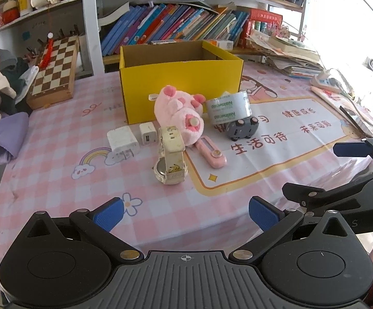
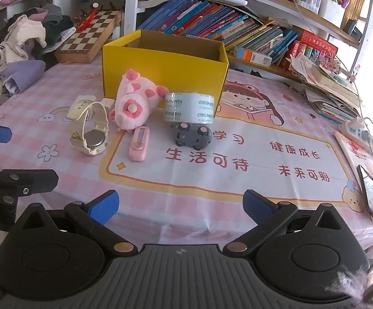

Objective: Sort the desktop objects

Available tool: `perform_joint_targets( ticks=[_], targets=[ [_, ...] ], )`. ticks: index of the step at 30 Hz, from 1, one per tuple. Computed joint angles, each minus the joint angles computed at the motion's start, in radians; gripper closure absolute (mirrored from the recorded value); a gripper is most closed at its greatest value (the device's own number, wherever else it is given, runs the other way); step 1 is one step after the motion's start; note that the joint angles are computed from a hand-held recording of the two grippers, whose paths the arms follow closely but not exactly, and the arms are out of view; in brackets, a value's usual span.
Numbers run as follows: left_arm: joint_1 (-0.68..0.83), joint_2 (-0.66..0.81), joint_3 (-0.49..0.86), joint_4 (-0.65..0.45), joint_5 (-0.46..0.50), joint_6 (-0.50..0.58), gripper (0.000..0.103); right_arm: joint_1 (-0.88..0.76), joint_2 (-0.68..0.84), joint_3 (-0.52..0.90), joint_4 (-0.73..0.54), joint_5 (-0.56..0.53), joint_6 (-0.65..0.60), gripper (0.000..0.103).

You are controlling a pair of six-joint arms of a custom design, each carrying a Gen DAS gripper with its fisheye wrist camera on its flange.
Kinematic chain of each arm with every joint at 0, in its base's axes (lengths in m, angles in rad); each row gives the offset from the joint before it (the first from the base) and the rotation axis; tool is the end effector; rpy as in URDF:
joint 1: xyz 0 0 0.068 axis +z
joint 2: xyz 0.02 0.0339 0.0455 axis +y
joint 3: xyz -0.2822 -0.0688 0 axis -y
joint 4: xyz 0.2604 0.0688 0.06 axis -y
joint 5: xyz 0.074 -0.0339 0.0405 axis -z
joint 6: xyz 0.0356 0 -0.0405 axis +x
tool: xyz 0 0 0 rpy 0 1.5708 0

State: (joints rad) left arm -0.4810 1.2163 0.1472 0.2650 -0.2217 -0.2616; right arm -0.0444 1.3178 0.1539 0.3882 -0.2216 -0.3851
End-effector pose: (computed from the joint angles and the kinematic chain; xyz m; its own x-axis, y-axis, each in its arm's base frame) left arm 0.1590 -0.0742 0.1004 -0.6985 0.0800 -0.7111 0.1402 0.9898 -0.0264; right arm 0.1853 -0.0004 0.0952 -0.6057 -0.3399 -0.7195 -0.3679 0.9213 -0.1256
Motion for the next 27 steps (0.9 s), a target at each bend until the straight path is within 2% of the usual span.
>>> perform_joint_targets(
  ticks=[13,27],
  targets=[
    [-0.004,-0.059,-0.021,-0.02,-0.007,-0.004,0.0,0.014,-0.087,-0.021,-0.034,-0.005,0.006,0.0],
    [0.011,-0.06,-0.024,-0.014,0.004,-0.026,0.0,0.027,-0.039,0.011,-0.058,-0.017,-0.019,0.0]
  ],
)
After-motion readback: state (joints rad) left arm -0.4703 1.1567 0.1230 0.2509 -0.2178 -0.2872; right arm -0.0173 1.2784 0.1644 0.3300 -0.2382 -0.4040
